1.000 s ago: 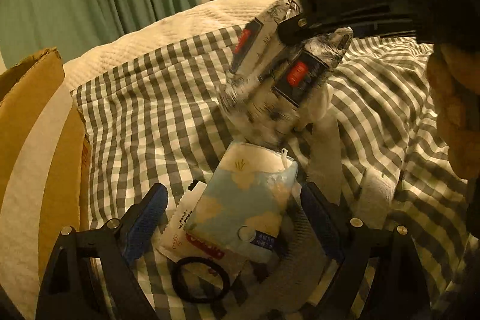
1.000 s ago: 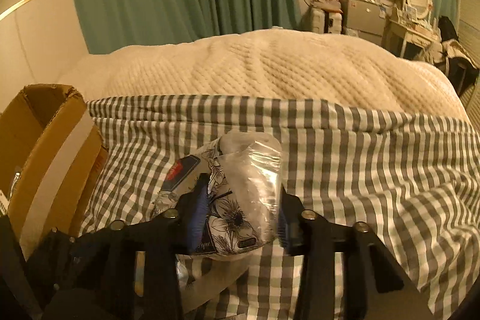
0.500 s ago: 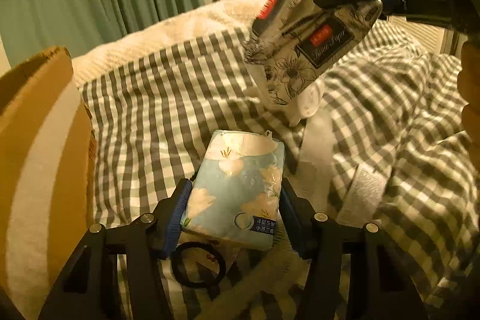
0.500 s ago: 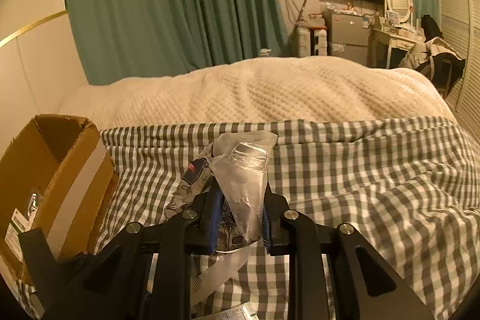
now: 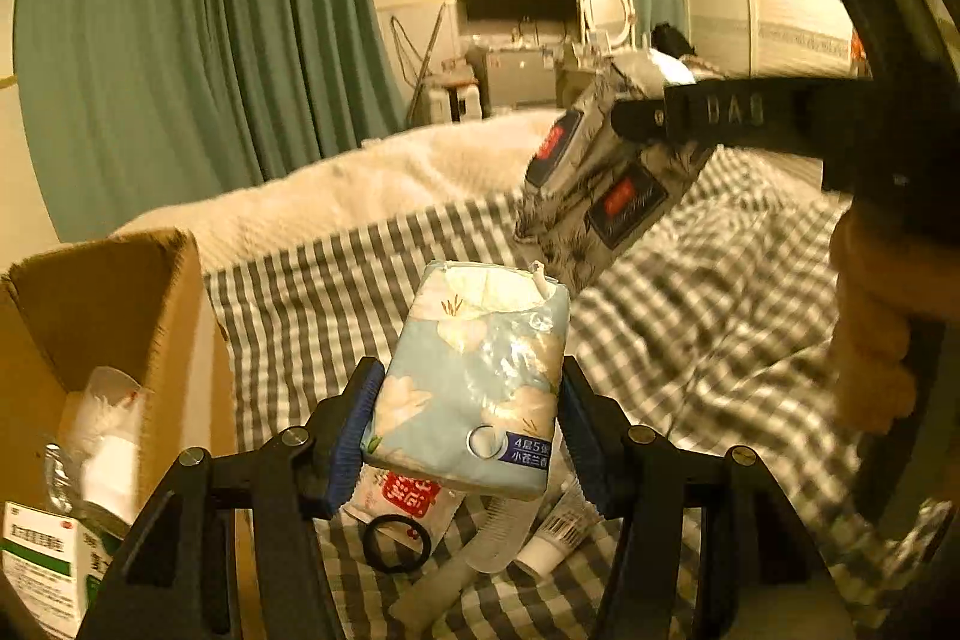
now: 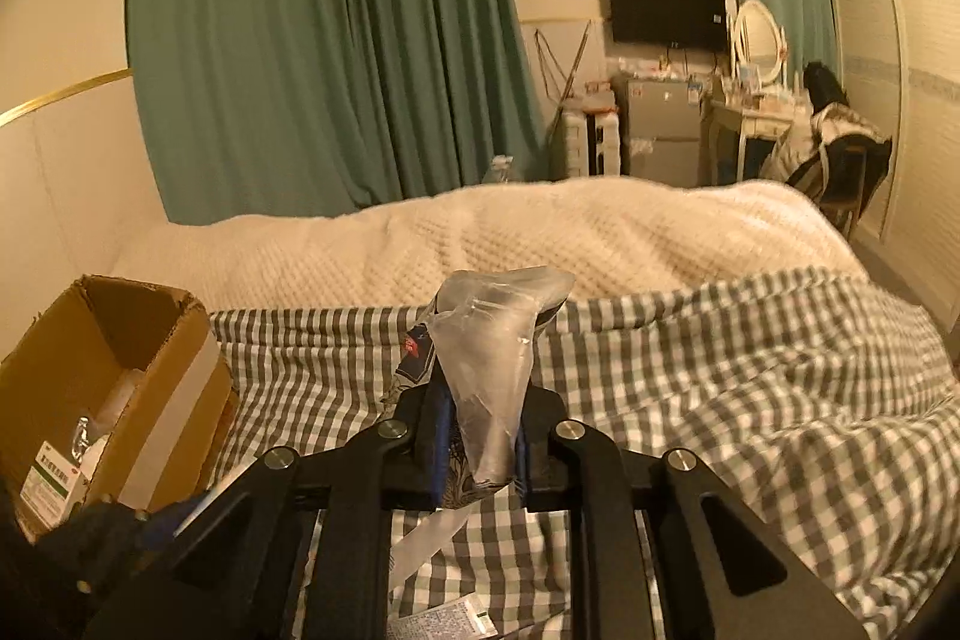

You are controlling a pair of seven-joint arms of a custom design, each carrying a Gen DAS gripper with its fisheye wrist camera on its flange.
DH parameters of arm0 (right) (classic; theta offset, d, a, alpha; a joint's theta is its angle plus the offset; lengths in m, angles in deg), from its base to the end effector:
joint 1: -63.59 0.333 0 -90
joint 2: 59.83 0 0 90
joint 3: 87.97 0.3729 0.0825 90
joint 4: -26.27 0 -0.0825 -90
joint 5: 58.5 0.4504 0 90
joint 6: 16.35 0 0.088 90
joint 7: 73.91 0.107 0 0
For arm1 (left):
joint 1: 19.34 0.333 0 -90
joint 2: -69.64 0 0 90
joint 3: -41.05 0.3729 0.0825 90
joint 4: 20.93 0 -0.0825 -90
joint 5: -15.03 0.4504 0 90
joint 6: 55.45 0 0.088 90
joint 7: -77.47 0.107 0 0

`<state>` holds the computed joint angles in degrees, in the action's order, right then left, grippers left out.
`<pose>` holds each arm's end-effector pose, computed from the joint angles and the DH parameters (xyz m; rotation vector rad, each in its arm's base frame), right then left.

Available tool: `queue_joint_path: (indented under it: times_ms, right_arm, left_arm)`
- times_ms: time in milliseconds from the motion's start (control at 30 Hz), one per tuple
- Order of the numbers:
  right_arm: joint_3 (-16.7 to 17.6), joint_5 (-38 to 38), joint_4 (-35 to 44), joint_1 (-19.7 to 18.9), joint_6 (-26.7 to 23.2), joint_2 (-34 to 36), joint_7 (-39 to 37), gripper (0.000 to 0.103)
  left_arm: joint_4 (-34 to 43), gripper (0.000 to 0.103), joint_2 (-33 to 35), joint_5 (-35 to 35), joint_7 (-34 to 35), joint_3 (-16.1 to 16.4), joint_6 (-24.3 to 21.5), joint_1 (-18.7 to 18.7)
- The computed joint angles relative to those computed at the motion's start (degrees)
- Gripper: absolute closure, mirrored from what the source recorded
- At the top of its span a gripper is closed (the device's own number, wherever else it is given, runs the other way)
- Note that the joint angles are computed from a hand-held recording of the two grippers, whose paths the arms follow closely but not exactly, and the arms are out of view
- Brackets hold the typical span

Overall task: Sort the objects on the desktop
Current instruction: 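Lift the tissue pack and plastic bag and carry both over the cardboard box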

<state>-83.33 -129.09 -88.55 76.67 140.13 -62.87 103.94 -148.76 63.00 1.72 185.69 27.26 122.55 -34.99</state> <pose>0.5983 0.2298 0.5813 -1.3567 1.7330 -0.9539 0.5330 -0.2847 0.5618 -1.0917 2.1137 -1.0659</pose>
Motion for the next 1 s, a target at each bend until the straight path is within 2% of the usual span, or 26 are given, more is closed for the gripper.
queue_joint_path:
  times_ms: [200, 233, 300, 433, 567, 667, 767, 867, 933, 1000]
  right_arm:
    - [1.6, -7.1, -0.5, 0.6, -3.5, -2.6, 4.4, 0.088]
    - [1.9, -7.7, -0.4, 0.7, -4.1, -2.9, 4.7, 0.088]
    - [2.4, -8.9, -0.4, 1.0, -4.9, -3.5, 5.4, 0.088]
    - [3.2, -10.3, -0.3, 1.5, -6.1, -4.4, 6.5, 0.088]
    - [3.9, -11.4, -1.1, 1.7, -6.5, -6.1, 7.7, 0.088]
    - [4.6, -11.7, -1.1, 1.9, -6.9, -7.0, 8.6, 0.088]
    - [5.3, -12.3, -0.7, 2.1, -7.4, -7.4, 9.3, 0.088]
    - [5.9, -12.5, -0.1, 2.5, -7.8, -7.6, 9.8, 0.088]
    - [6.4, -12.5, 0.4, 2.8, -8.4, -7.5, 9.9, 0.088]
    - [6.8, -12.9, 1.1, 3.3, -9.1, -7.1, 10.7, 0.088]
  left_arm:
    - [-0.2, 0.045, -2.6, -9.8, 8.2, 4.9, 2.3, -5.5]
    - [-0.3, 0.045, -3.0, -10.7, 8.9, 5.2, 2.8, -5.8]
    - [-0.7, 0.045, -4.0, -10.4, 7.4, 4.1, 3.7, -4.3]
    - [-0.4, 0.045, -5.3, -14.2, 10.0, 8.4, 3.8, -8.6]
    - [0.2, 0.045, -6.5, -15.6, 10.3, 8.9, 3.0, -8.1]
    - [0.6, 0.045, -7.6, -17.5, 11.4, 10.6, 2.1, -8.8]
    - [1.7, 0.044, -7.7, -18.0, 11.0, 10.2, 1.5, -7.2]
    - [1.4, 0.044, -9.2, -20.7, 13.6, 12.9, 1.4, -9.0]
    - [1.1, 0.044, -9.9, -22.1, 16.0, 14.5, 2.7, -10.3]
    - [0.2, 0.044, -10.8, -21.5, 16.1, 13.8, 5.2, -9.0]
